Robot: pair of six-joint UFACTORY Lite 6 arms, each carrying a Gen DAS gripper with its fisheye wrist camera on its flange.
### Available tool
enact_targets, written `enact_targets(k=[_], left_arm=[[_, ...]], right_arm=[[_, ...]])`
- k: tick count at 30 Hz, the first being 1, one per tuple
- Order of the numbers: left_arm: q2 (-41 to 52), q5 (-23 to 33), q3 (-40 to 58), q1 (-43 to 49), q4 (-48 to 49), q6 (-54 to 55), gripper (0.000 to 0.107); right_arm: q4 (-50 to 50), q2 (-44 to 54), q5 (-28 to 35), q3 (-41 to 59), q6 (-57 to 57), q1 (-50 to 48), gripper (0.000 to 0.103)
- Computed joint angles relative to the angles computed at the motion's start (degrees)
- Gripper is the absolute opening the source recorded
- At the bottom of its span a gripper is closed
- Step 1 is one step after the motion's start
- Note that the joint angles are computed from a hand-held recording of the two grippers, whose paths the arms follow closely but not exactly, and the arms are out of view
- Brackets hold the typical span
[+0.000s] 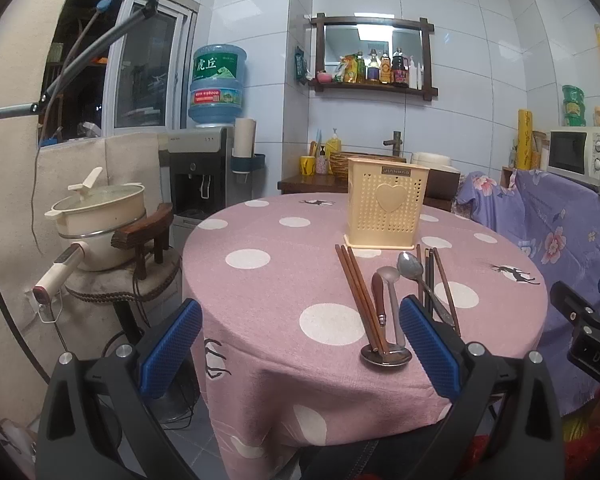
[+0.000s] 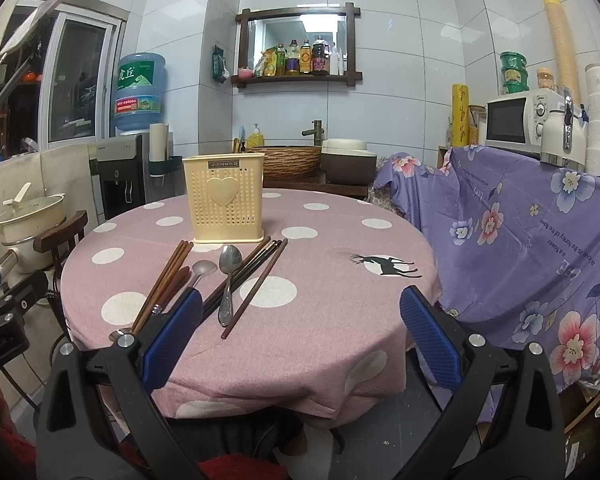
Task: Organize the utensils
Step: 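Move both tools down toward the brown wooden chopsticks on the tablecloth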
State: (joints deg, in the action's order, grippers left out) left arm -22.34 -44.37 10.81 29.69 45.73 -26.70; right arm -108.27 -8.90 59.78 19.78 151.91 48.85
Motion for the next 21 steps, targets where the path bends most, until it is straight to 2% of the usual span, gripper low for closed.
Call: enact_targets(k=[2, 4, 8, 12, 13, 18, 21], left_arm=[[3.46, 0.93, 2.67, -1.55, -1.36, 0.91, 0.098], [8.03, 4.52, 7.19, -4.99, -4.4, 2.47, 0.098], [18.98, 11.14, 18.54, -7.94, -0.22, -2.37, 0.097], [28.33, 15.15, 30.12, -8.73, 12.11, -13.96, 0.088], [30.46, 15.1, 33.16, -8.59, 17.53, -18.9, 0.086], [38.45, 18.8, 45.08, -12.67, 31.05, -31.81, 0.07], [43.58, 22.0, 52.56, -15.73, 39.75, -40.55, 0.062]], right_arm=[[-1.97, 1.05, -2.32, 0.8, 0.3, -2.98, 0.098], [-5.6, 2.06, -6.68, 1.91, 1.17, -7.9, 0.098], [-13.27, 6.53, -14.89, 6.13, 3.56, -18.07, 0.098], [-22.04, 12.89, -22.82, 12.24, 6.79, -26.4, 0.098], [-23.09, 14.5, -24.25, 13.92, 6.85, -27.74, 0.098], [-25.55, 21.44, -29.39, 22.8, 4.43, -32.7, 0.098], [-28.65, 25.94, -35.15, 29.65, 4.62, -35.95, 0.098]])
